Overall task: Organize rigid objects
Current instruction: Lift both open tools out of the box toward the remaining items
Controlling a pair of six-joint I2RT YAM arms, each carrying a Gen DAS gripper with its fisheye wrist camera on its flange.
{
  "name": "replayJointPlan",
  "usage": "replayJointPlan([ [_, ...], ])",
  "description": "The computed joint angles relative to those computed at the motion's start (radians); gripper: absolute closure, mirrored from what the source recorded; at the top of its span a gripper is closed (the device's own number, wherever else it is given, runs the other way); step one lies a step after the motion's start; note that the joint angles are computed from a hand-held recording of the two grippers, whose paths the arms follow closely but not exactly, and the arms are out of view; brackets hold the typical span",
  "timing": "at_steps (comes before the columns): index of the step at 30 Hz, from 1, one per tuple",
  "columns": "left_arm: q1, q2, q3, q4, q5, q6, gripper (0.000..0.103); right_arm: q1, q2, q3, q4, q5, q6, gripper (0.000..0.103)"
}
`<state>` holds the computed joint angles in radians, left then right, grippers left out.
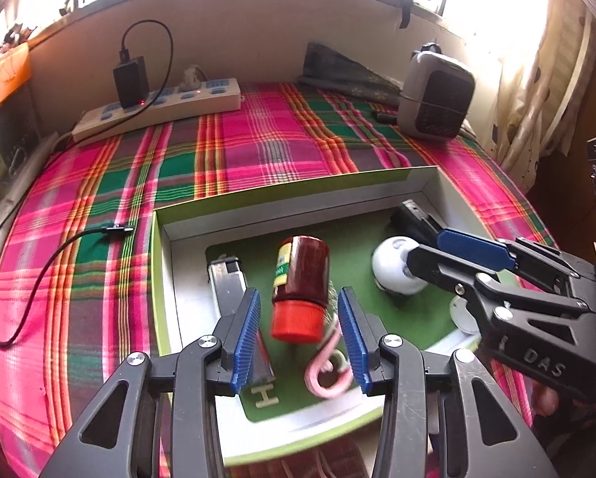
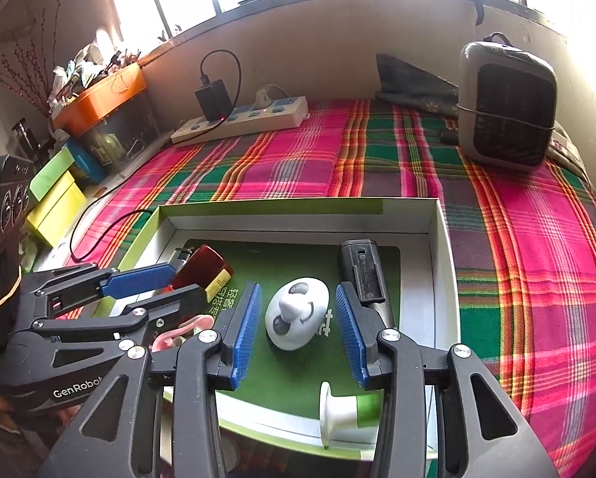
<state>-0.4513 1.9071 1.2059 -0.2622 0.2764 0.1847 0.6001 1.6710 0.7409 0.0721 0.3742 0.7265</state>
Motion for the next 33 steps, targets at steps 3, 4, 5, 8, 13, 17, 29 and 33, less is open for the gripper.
replayJointPlan([
  [3,0.003,-0.042,-0.048,0.023,-0.006,-0.006,0.063,0.019,-0.014,-0.003,-0.026,0.03,0.015,0.062],
  [4,0.005,-0.063,-0.07,0.033,-0.013,-0.009,0.063,0.026,-0.019,-0.005,-0.029,0.037,0.017,0.062],
  [5,0.006,-0.079,-0.087,0.042,-0.015,-0.011,0.063,0.034,-0.025,-0.007,-0.036,0.046,0.022,0.062],
  [8,0.011,-0.131,-0.14,0.068,-0.027,-0.026,0.063,0.059,-0.047,-0.017,-0.049,0.071,0.038,0.062],
  [13,0.019,-0.205,-0.22,0.1,-0.047,-0.029,0.063,0.103,-0.067,-0.02,-0.08,0.113,0.061,0.062],
  [17,0.035,-0.256,-0.274,0.114,-0.043,-0.034,0.063,0.139,-0.081,-0.023,-0.101,0.146,0.081,0.062],
  [29,0.057,-0.379,-0.405,0.141,-0.061,-0.043,0.063,0.239,-0.143,-0.047,-0.18,0.231,0.163,0.058],
  [33,0.083,-0.402,-0.437,0.139,-0.037,-0.037,0.063,0.284,-0.143,-0.035,-0.241,0.272,0.196,0.058],
])
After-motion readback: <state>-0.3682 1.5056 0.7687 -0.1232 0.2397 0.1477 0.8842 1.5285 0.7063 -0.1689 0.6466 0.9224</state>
